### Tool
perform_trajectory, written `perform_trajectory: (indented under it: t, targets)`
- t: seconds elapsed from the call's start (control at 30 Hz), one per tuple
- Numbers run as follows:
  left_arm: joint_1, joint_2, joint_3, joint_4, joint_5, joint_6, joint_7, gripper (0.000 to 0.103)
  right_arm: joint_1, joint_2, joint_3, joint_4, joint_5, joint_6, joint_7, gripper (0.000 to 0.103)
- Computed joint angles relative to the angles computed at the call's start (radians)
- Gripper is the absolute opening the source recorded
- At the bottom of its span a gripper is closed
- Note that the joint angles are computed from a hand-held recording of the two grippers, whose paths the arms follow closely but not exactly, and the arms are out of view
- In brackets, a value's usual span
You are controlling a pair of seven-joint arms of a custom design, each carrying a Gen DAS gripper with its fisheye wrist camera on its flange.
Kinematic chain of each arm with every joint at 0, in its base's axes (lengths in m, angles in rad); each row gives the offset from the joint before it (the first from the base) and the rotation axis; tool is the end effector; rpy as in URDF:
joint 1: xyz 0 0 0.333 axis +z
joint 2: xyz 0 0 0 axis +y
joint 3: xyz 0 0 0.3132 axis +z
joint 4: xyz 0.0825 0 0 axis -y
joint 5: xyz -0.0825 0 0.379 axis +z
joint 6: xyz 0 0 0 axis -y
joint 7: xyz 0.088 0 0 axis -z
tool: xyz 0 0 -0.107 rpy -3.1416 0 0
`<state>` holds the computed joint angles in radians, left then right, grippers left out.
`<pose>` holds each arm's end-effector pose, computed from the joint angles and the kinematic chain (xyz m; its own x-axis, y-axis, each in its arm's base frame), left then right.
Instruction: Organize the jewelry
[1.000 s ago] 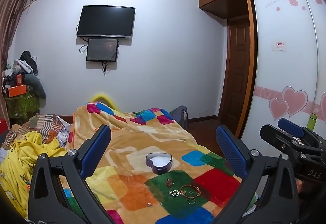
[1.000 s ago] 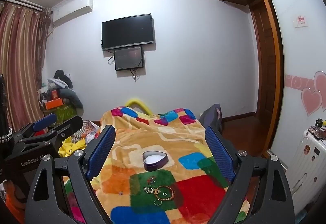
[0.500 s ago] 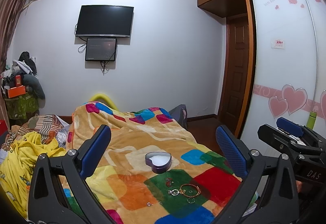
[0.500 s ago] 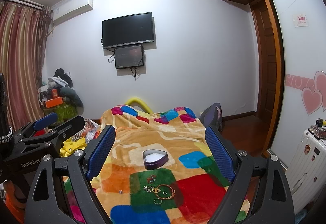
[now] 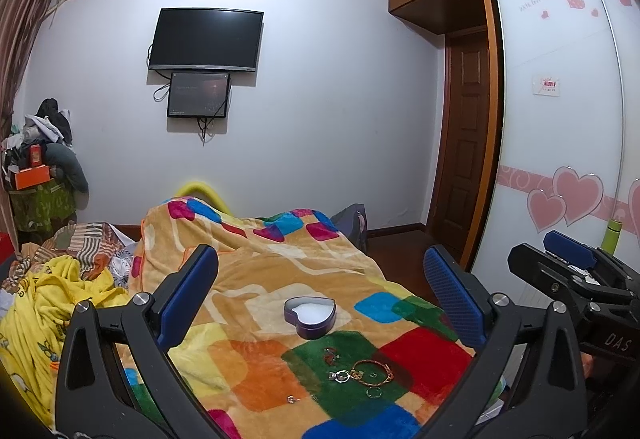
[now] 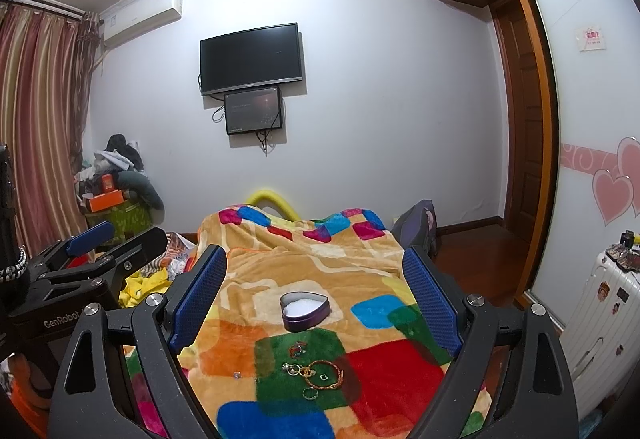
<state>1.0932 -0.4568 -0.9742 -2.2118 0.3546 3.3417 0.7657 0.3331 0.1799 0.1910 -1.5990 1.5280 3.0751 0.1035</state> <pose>0.5161 -0.0670 0.6223 0.1881 -0.9782 0.0878 -0.1758 -0.1215 -0.9769 0.5956 0.2381 0.6080 0.5397 -0.8351 -0.1067 -0.2285 -0.0233 -0.9733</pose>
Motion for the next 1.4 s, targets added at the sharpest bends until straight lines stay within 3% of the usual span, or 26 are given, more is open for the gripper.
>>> perform_trajectory:
  t: [1.4]
  targets:
    - [-0.013,0.021,0.008,0.02,0.042,-0.024,-0.032,0.103,-0.003,0.001,0.0,0.0,-0.023,-0.001,0.023,0.088]
